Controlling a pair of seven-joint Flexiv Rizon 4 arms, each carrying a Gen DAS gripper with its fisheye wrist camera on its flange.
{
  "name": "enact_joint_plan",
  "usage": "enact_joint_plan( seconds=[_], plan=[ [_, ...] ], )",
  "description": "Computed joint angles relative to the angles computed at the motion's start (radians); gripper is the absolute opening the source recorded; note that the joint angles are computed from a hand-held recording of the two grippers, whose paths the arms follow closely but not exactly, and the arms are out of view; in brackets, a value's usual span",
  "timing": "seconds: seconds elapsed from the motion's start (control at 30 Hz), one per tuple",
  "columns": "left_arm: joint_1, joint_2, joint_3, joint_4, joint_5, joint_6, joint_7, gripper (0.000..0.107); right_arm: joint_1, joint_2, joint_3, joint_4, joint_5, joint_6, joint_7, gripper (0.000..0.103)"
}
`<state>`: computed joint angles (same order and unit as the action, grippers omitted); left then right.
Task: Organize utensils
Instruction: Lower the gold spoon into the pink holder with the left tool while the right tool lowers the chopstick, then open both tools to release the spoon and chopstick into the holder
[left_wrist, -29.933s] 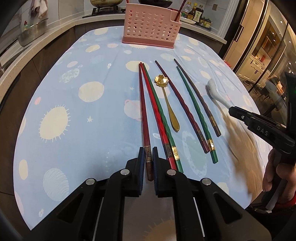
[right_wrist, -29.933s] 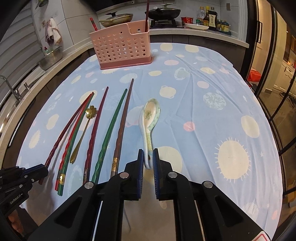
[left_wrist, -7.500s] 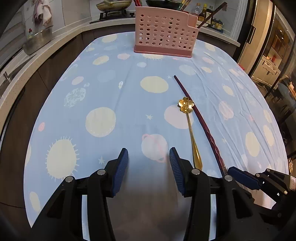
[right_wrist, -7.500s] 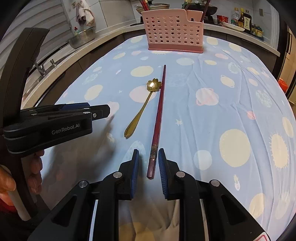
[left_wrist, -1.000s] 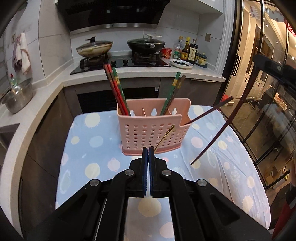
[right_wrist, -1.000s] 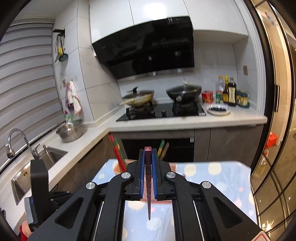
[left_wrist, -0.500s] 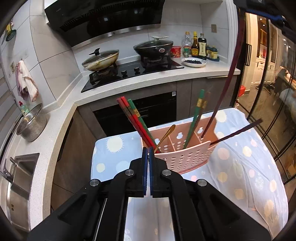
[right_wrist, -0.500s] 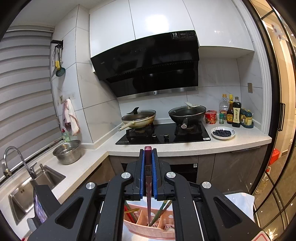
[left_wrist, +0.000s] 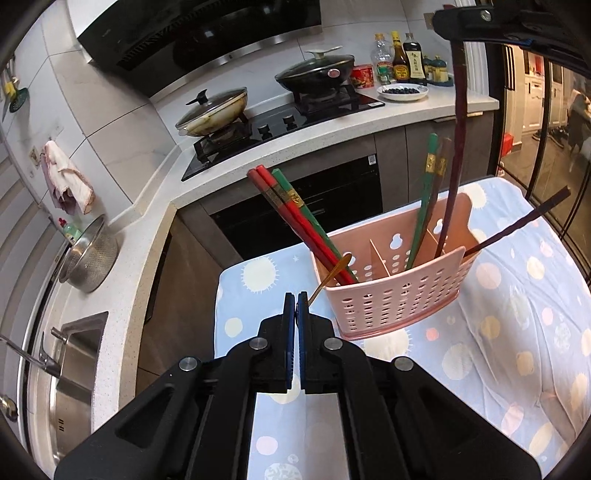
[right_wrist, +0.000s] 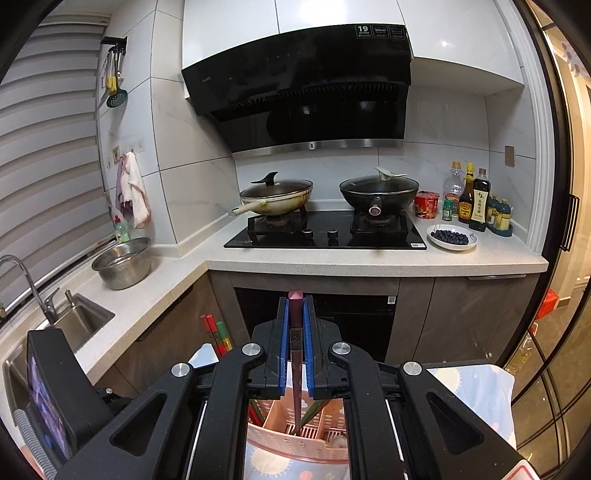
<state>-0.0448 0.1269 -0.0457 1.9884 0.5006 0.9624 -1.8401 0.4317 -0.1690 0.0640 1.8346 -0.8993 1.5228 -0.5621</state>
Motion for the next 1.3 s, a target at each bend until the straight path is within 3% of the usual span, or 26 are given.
enact_joint_plan(
  seconds=[0.17, 0.23, 0.3, 0.43, 1.0, 1.3],
  plan=[
    [-0.007, -0.012, 0.015, -0.001, -0.073, 0.043, 0.01, 0.012, 0.006, -0.003, -0.01, 0.003, -0.028, -0.005, 0.022, 0.007],
    [-0.003, -0.007, 0.014, 0.001, -0.084, 0.061, -0.012, 0.037, 0.008, -0.002, -0.021, 0.006, -0.058, 0.003, 0.051, 0.007],
    [0.006, 0.002, 0.007, -0.002, -0.052, 0.077, -0.053, 0.044, 0.002, -0.001, -0.018, 0.008, -0.067, 0.002, 0.057, 0.012],
    [0.01, 0.01, 0.011, 0.006, -0.082, 0.097, -0.054, 0.048, -0.004, 0.004, -0.019, 0.012, -0.092, 0.009, 0.088, 0.019],
    [0.026, 0.035, 0.007, 0.053, -0.135, 0.157, -0.065, 0.051, -0.046, 0.042, 0.022, 0.081, -0.095, -0.007, 0.082, 0.021],
    [0.025, 0.065, 0.018, 0.149, -0.208, 0.245, -0.091, 0.051, -0.076, 0.108, 0.104, 0.218, 0.129, -0.073, -0.08, 0.021]
  ],
)
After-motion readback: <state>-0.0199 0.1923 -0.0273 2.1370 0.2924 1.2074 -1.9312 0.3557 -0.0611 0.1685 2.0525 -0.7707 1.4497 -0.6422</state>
